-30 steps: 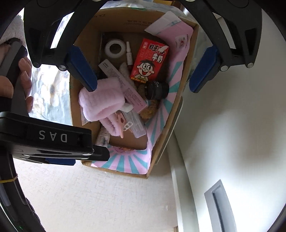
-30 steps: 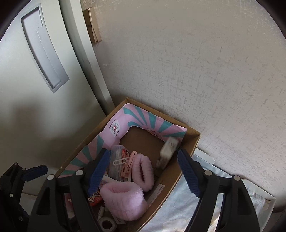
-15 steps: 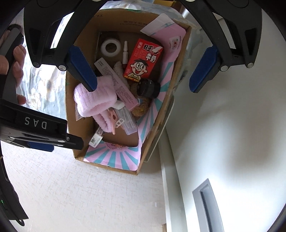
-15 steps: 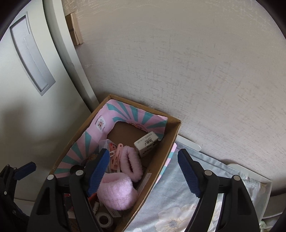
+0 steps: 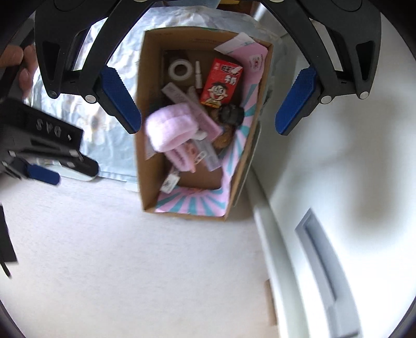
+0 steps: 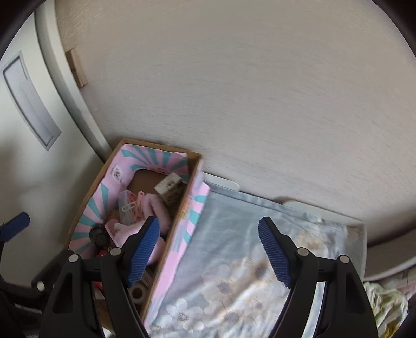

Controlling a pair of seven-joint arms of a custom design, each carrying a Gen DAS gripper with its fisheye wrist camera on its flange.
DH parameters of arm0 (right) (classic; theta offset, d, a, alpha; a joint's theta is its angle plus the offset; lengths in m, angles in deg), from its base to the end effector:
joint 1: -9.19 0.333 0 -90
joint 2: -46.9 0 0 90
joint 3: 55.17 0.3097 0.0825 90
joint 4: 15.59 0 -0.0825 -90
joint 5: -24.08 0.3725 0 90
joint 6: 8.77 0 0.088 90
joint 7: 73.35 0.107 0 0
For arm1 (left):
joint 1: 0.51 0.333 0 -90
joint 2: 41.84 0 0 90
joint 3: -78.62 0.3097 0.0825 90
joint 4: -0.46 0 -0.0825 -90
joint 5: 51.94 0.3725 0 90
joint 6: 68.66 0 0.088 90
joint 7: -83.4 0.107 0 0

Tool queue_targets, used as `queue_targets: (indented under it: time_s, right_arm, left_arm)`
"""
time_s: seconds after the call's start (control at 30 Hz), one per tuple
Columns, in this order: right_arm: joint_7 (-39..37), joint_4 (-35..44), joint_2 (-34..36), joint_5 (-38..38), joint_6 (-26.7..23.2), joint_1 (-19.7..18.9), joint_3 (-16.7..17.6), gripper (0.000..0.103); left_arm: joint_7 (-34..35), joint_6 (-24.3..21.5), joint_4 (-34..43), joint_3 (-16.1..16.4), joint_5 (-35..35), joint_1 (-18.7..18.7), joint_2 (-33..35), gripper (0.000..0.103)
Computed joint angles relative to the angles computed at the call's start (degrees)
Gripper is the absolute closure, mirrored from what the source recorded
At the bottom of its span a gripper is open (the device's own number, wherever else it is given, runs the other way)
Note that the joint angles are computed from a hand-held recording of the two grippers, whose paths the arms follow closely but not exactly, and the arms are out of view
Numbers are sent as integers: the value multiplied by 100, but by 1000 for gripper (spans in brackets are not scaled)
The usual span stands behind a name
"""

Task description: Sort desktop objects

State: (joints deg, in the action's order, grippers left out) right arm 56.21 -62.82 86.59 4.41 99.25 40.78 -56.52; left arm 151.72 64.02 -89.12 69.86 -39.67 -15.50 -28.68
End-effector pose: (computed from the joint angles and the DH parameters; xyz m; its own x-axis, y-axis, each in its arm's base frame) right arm 0.6562 0.3621 0.5577 -0.1219 -0.9911 0.0532 -0.8704 0.0810 -0.4856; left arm 0.6114 -0.2529 0.5672 -0.1311 -0.9912 0.0202 -0.8479 0.1016 -0.5203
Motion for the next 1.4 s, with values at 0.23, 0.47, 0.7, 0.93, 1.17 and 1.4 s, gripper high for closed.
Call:
queue_targets:
  time_s: [0.23, 0.47, 0.7, 0.93, 1.17, 1.4]
  right_arm:
    - [1027, -1944, -1567, -634, -273, 115, 28, 28]
    - [2046, -3338, -2732, -634, -132, -260, 434, 28]
    - [2459, -3750, -3215, -716, -241, -429, 695, 28]
    - [2578, -4005, -3392, -752, -62, -536, 783, 28]
    - [2519, -4030, -3399, -744, -80, -570, 814, 28]
    - [2421, -4049, -3420, -686, -103, -597, 817, 28]
  left_arm:
    - [460, -329, 532, -158, -322, -129, 153, 0]
    - [625, -668, 1046, -166, -238, -379, 315, 0]
    - [724, -846, 1293, -179, -144, -524, 294, 0]
    - [805, -922, 1311, -214, -257, -529, 288, 0]
    - [787, -862, 1197, -217, -241, -546, 193, 0]
    - [769, -892, 1100, -233, -327, -516, 125, 0]
